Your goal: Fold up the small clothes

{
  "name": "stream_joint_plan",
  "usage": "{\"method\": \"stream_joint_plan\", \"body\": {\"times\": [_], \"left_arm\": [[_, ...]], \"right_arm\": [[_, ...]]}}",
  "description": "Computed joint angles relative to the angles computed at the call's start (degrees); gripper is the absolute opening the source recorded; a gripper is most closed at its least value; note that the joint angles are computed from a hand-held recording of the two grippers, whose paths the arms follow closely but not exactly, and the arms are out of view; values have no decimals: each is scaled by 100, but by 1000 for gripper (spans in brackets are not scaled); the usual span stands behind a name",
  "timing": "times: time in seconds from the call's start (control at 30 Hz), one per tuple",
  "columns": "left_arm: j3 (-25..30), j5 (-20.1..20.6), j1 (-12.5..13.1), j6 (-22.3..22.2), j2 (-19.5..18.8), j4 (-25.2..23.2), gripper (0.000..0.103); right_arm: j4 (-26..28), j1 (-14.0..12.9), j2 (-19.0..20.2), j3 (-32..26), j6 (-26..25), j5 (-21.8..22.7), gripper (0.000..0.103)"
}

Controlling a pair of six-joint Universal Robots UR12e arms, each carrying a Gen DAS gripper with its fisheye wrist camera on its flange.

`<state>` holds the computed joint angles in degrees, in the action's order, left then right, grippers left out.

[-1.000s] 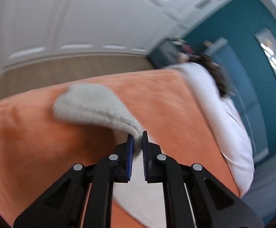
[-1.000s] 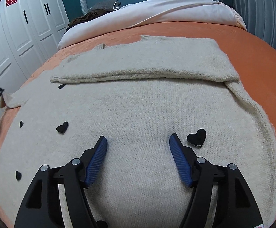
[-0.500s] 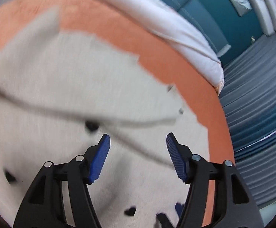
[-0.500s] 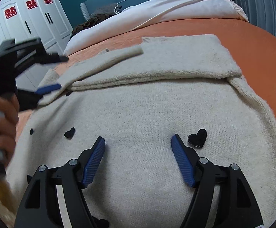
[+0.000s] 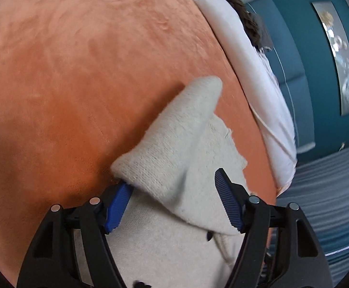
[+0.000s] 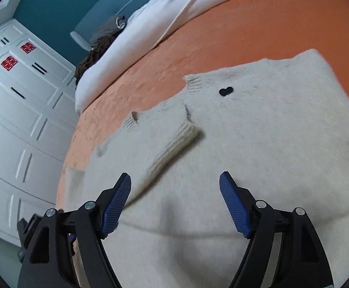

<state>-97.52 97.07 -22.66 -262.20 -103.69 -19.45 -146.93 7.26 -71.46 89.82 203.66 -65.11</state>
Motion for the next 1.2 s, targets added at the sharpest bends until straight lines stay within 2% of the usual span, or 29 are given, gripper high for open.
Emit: {"method": "stream_joint_plan", "body": {"times": [0.07,0.1,0.17,0.2,0.23,0.3,0.37,0.4,0.43,0.47,0.5,0.53,0.57,0.6,0.63,0.7,0.73,0.77,0.83,0.9,0.97,1.0,1.03,1.07,1.1,1.13,1.2], "left_arm": [[-35,15,2,-251,-15,120,63],[-146,26,7,-301,50,175,61],[-110,21,29,-298,28,184,54],[-112,-1,56,-268,35,166,43],[-110,-19,68,-224,34,196,28],[-107,76,42,-39,57,254,12],[-29,180,-11,346,37,213,11],[3,135,-33,502,8,214,11],[70,28,-61,634,-56,119,11],[128,-65,-90,659,-108,-31,10],[183,-161,-121,625,-172,-197,9],[223,-212,-157,549,-226,-356,8],[204,-153,-209,442,-267,-325,8],[180,69,-276,432,-278,-222,8],[192,197,-311,525,-280,-226,8],[210,270,-329,648,-281,-278,8],[196,276,-326,665,-280,-256,8],[176,292,-325,694,-284,-213,8],[180,380,-353,860,-300,-210,8],[226,535,-397,1187,-323,-283,8],[261,783,-476,1702,-366,-301,9],[248,899,-512,1948,-387,-214,9],[192,954,-532,2023,-396,-50,10],[112,944,-527,1964,-394,178,10],[59,916,-517,1913,-390,327,10],[-1,910,-513,1874,-395,512,10],[-50,957,-528,1900,-405,684,10]], "right_arm": [[251,121,248,-328,143,-208,74],[348,196,346,-479,256,-405,69],[359,293,426,-639,326,-664,21],[232,292,439,-664,353,-528,8],[-135,248,370,-593,520,-330,7],[-1335,139,90,-252,725,-65,7],[-2179,29,-240,159,677,-216,7],[-2290,-26,-385,334,587,-396,7],[-2162,-58,-504,476,430,-706,7],[-1793,-61,-536,539,179,-1070,7],[-1193,-65,-454,539,-147,-1362,7],[-646,-86,-317,545,-370,-1526,6],[-338,-128,-278,562,-397,-1473,6],[-270,-217,-388,607,-291,-1219,6],[-443,-258,-450,657,-178,-1087,6],[-1056,-334,-516,798,124,-696,6],[-1179,-336,-540,834,43,-732,6],[-1063,-304,-517,819,-96,-923,6],[-566,-306,-381,800,-230,-985,4],[-717,-399,-479,932,-172,-812,4],[-656,-428,-643,1016,9,-881,9],[-641,-396,-737,1060,98,-1134,13],[-726,-353,-831,1129,130,-1457,16],[-930,-305,-898,1209,131,-1599,16],[-1122,-232,-953,1233,-44,-1503,14],[-1075,-203,-898,1096,-321,-1228,11],[-440,85,-720,645,-1342,-714,10]]}}
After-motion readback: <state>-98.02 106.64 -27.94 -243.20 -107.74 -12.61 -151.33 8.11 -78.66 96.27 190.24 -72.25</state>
